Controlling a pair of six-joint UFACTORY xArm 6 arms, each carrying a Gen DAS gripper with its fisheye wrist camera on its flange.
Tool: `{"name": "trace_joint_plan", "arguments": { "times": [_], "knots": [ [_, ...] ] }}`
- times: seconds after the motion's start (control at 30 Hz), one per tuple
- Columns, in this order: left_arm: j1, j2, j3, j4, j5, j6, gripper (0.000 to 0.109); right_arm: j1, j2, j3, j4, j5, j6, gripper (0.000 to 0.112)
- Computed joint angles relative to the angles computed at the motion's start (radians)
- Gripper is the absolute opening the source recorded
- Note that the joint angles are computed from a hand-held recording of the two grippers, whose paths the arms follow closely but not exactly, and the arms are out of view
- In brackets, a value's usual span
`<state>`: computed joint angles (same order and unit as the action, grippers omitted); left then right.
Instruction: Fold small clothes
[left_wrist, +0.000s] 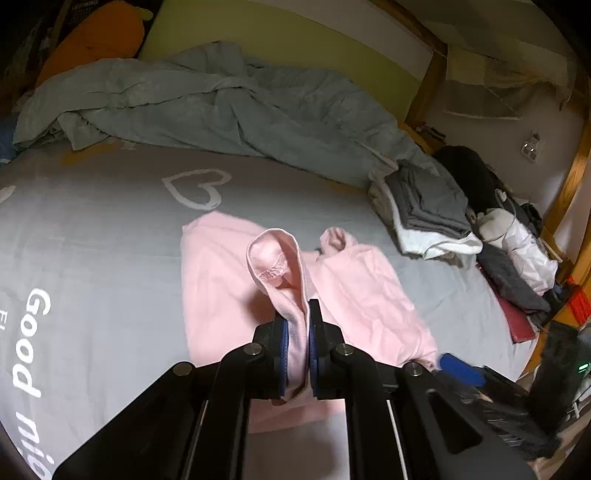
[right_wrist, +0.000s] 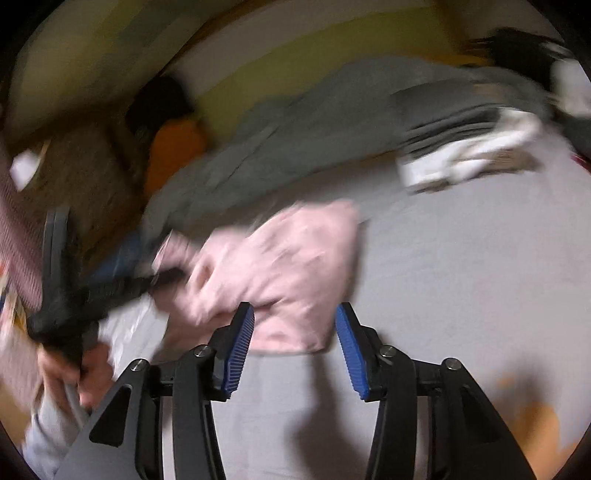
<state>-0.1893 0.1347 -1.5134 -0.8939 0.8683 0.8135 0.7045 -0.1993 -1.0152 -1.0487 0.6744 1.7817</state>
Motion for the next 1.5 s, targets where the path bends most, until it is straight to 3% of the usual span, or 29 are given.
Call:
{"name": "trace_joint_plan", "arguments": {
  "times": [0.07, 0.13, 0.23, 0.33, 0.43, 0.5, 0.53, 0.63, 0.77, 0.9, 0.97, 1.1, 1.23, 1.3, 1.43, 1.5],
  "knots": [
    [-0.001, 0.000, -0.017, -0.023, 0.012, 0.021, 0.008, 0.018, 0.064, -0.085, 0.023, 0.134, -0.079, 0.048],
    [-0.003, -0.010, -0.025, -0.049, 0.024, 0.051, 0.008, -0.004, 0.093, -0.104, 0.021, 0.114, -0.057, 0.048],
    [-0.023, 0.010, -0.087, -0.050, 0.059, 0.051, 0.008, -0.042, 0.137, -0.133, 0.137, 0.028, -0.219, 0.049],
    [-0.040, 0.038, -0.165, -0.071, 0.114, 0.038, 0.008, -0.008, 0.174, -0.188, 0.116, 0.129, -0.267, 0.052],
    [-0.048, 0.037, -0.199, -0.115, 0.151, 0.049, 0.008, -0.003, 0.176, -0.193, 0.074, 0.204, -0.175, 0.052],
    [-0.061, 0.029, -0.191, -0.113, 0.116, 0.052, 0.008, 0.005, 0.159, -0.172, 0.032, 0.293, -0.105, 0.052],
    [-0.064, 0.037, -0.199, -0.097, 0.119, 0.039, 0.008, -0.003, 0.109, -0.113, 0.001, 0.295, -0.020, 0.052],
    [-0.069, 0.054, -0.197, -0.050, 0.142, 0.000, 0.008, -0.060, -0.032, 0.048, -0.061, 0.135, 0.220, 0.054],
    [-0.077, 0.068, -0.152, 0.021, 0.127, -0.060, 0.009, -0.042, -0.054, 0.081, -0.088, 0.181, 0.278, 0.054],
    [-0.056, 0.142, -0.183, 0.110, 0.244, -0.212, 0.010, -0.062, -0.113, 0.175, -0.193, 0.087, 0.540, 0.054],
    [-0.045, 0.137, -0.143, 0.096, 0.263, -0.220, 0.012, -0.023, -0.131, 0.194, -0.219, 0.131, 0.592, 0.054],
    [-0.052, 0.081, -0.057, 0.087, 0.195, -0.156, 0.017, 0.017, -0.114, 0.183, -0.246, 0.198, 0.632, 0.054],
    [-0.087, -0.016, 0.038, 0.113, 0.011, -0.028, 0.049, 0.057, -0.077, 0.123, -0.142, 0.288, 0.457, 0.054],
    [-0.091, -0.062, 0.075, 0.054, -0.041, 0.069, 0.056, 0.076, -0.089, 0.129, -0.131, 0.317, 0.450, 0.054],
    [-0.100, -0.065, 0.047, 0.021, -0.025, 0.120, 0.058, 0.082, -0.114, 0.158, -0.134, 0.305, 0.543, 0.054],
    [-0.122, -0.042, 0.018, 0.045, 0.006, 0.100, 0.058, 0.095, -0.112, 0.148, -0.120, 0.316, 0.508, 0.054]
  ]
}}
